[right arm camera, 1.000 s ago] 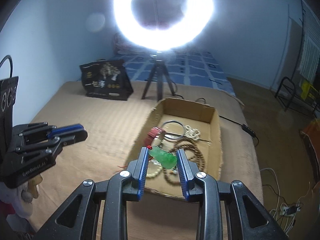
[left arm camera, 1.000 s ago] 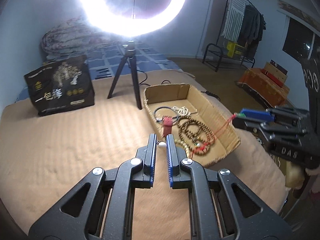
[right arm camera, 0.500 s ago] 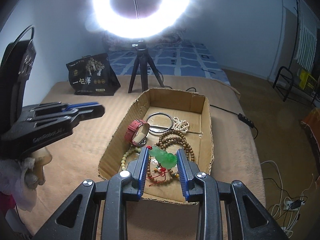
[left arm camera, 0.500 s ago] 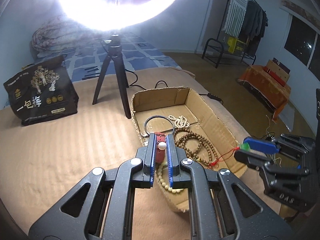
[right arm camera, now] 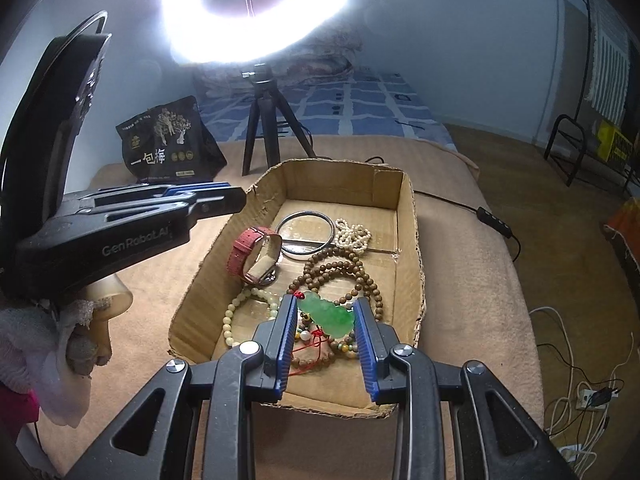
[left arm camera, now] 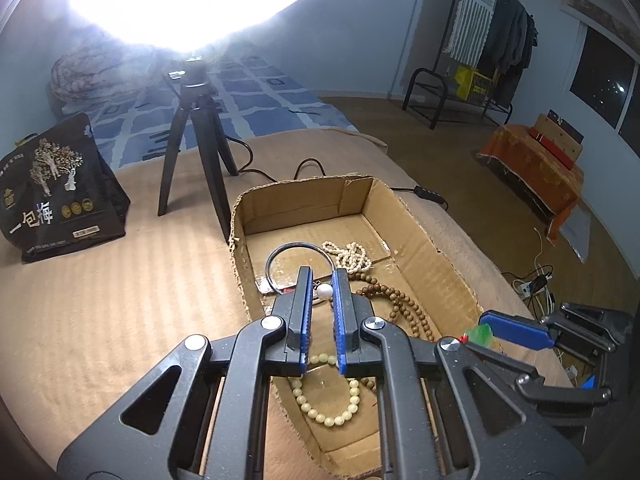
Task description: Organize jewelry
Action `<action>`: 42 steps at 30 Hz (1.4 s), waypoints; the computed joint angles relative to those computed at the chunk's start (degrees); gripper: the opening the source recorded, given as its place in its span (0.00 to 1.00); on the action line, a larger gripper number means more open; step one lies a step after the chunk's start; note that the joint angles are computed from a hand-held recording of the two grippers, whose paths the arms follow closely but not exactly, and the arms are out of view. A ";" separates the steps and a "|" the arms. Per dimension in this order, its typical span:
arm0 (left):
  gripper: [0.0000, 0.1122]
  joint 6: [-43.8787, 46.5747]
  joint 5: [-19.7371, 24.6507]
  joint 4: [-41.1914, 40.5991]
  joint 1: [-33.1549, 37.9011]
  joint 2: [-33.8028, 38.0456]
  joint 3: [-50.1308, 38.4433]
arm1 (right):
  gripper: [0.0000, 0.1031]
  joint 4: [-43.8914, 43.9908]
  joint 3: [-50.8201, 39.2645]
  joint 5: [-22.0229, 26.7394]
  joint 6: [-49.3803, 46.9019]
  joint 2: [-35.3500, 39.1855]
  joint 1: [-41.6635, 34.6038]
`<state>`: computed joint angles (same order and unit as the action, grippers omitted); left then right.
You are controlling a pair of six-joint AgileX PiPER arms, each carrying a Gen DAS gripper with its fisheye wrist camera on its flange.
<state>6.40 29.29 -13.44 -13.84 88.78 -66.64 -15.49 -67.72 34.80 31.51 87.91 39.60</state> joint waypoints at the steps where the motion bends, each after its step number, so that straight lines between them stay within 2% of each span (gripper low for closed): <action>1: 0.07 -0.19 0.07 0.06 -0.09 0.30 -0.28 | 0.28 0.09 0.06 -0.09 -0.10 0.05 -0.07; 15: 0.09 -6.54 -0.24 6.28 -2.33 1.95 -1.82 | 0.31 -0.89 0.33 -0.52 0.49 0.25 -0.29; 17: 0.33 -7.59 -0.73 7.37 -2.64 1.69 -1.47 | 0.44 -1.66 0.40 -0.50 1.15 0.17 -0.18; 18: 0.36 -8.04 -1.21 7.91 -2.67 1.42 -1.11 | 0.47 -2.16 0.51 -0.62 1.59 0.07 -0.07; 21: 0.37 -9.78 -1.64 9.75 -2.92 0.91 -0.66 | 0.58 -3.68 0.64 -0.70 2.83 -0.16 0.40; 22: 0.41 -10.32 -1.56 10.24 -2.94 0.87 -0.66 | 0.66 -4.28 0.75 -0.79 3.44 -0.22 0.54; 23: 0.50 -10.90 -1.65 10.73 -2.98 0.69 -0.50 | 0.75 -5.00 0.86 -0.75 4.28 -0.42 0.82; 25: 0.62 -12.33 -2.31 11.84 -2.99 0.25 0.00 | 0.84 -7.24 1.32 -1.05 7.07 -0.74 1.37; 26: 0.63 -12.91 -2.81 12.18 -2.93 -0.17 0.42 | 0.88 -7.91 1.44 -1.02 8.03 -0.85 1.57; 32: 0.67 -13.20 -0.85 11.99 -2.37 -0.60 -0.19 | 0.96 -11.20 0.78 1.49 12.31 -0.69 2.99; 42: 0.68 -13.66 1.19 12.96 -1.62 -5.29 1.29 | 0.98 -15.38 -0.40 6.03 16.57 -2.34 6.62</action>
<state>-7.26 30.48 -0.48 -15.46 83.49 -65.36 -30.87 -68.12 40.84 48.08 85.57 46.22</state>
